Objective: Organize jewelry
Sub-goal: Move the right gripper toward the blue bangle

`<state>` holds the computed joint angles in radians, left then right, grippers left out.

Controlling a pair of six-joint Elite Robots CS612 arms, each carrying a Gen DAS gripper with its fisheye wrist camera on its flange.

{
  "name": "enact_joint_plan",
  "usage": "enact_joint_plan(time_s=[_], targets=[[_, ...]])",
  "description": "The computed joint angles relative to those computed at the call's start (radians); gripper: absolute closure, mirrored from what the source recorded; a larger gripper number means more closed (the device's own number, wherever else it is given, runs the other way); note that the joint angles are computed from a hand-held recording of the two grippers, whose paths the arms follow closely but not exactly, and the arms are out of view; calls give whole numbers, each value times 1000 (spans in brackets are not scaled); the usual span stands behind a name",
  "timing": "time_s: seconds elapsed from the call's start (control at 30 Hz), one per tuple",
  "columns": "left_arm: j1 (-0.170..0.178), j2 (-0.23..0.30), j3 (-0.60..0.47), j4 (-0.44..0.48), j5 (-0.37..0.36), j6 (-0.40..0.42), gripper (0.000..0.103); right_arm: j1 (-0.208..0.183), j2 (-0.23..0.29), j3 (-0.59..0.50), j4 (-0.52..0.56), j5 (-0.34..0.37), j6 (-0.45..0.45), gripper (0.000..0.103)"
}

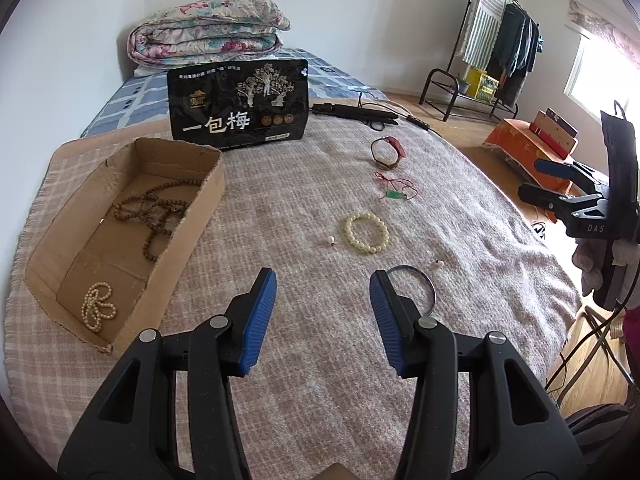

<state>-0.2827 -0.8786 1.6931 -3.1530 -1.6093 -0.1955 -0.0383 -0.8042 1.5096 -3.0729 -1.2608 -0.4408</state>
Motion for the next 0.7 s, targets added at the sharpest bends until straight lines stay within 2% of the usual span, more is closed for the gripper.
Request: enact_joint_plan(time_s=[0.2,0.43,0.7], targets=[[-12,27,-28,22,-16,11,53,-6,9,26,24,19,-34,1],[-20,67,-69,43,-13,12,53,-10,16,61,50,95,-93,2],[-19,123,-139,61,2,25,54,7,27,81,71,169,-166,2]])
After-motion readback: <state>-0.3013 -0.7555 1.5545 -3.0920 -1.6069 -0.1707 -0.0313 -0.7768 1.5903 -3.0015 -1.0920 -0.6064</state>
